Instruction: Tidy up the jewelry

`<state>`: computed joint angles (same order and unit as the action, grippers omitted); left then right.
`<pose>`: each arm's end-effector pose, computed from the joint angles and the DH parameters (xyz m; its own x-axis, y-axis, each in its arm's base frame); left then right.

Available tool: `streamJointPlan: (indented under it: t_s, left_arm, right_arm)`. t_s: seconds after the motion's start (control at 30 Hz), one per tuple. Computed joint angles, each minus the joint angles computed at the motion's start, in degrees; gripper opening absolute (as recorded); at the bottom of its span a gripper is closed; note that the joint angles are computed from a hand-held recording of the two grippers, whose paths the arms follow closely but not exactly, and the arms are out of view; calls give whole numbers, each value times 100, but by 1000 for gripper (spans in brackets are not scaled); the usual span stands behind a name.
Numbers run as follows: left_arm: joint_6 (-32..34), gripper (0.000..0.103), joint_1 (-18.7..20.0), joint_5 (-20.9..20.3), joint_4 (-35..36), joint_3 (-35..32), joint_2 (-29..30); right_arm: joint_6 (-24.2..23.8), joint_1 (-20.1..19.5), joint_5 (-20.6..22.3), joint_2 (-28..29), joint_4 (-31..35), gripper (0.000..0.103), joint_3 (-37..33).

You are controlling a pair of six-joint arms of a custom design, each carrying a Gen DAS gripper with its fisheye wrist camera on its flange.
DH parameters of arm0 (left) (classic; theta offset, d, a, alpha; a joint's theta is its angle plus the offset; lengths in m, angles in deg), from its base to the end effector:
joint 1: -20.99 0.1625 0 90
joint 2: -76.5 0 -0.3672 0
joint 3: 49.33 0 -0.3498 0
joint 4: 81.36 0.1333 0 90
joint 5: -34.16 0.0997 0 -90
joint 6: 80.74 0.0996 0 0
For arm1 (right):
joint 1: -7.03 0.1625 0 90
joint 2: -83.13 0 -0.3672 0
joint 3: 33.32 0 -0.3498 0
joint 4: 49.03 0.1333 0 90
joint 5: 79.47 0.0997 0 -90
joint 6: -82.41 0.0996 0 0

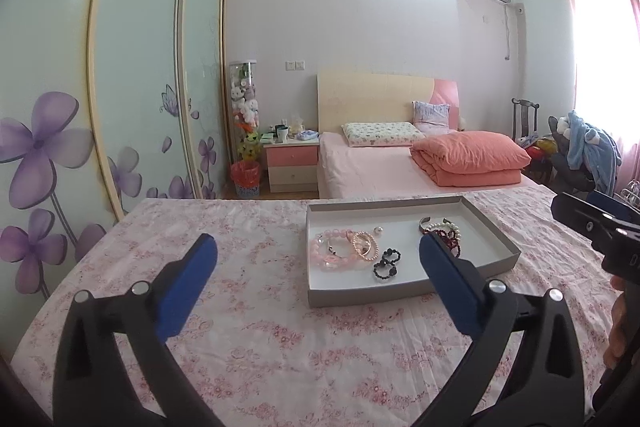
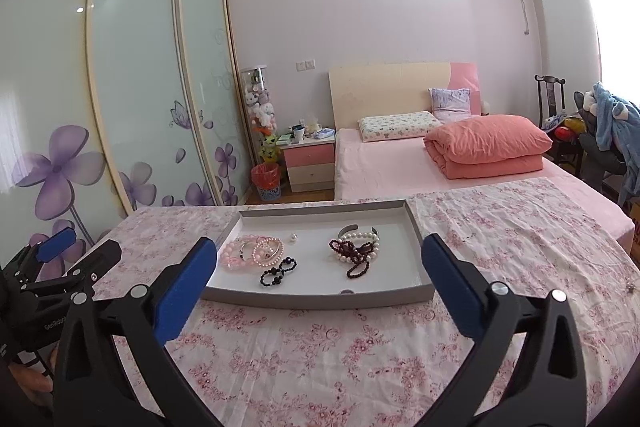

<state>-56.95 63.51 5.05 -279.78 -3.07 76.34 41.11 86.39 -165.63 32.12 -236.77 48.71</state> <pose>-0.3663 -0.6348 -0.0227 -0.6845 -0.0237 -0.7286 0.6759 0.3536 -0.6466 0.0154 -0.6760 0.3200 -0.7934 -0.1634 0.5864 -0.5999 0.3735 -0.7076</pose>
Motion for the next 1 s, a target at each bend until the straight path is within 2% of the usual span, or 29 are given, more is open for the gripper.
streamJointPlan:
  t_s: [0.2, 0.37, 0.63, 1.0]
  left_arm:
    - [458, 99, -82, 37, -718, 164, 44]
    - [344, 99, -121, 18, -1005, 546, -84]
    - [207, 99, -152, 48, -1099, 792, -85]
    - [62, 99, -148, 72, -1168, 983, -49]
  right_arm:
    - [-125, -50, 69, -86, -585, 101, 346]
    - [-65, -129, 133, -178, -788, 101, 591]
    - [-93, -269, 271, -181, -1129, 101, 845]
    - [-198, -445, 470, -212, -1220, 101, 1039]
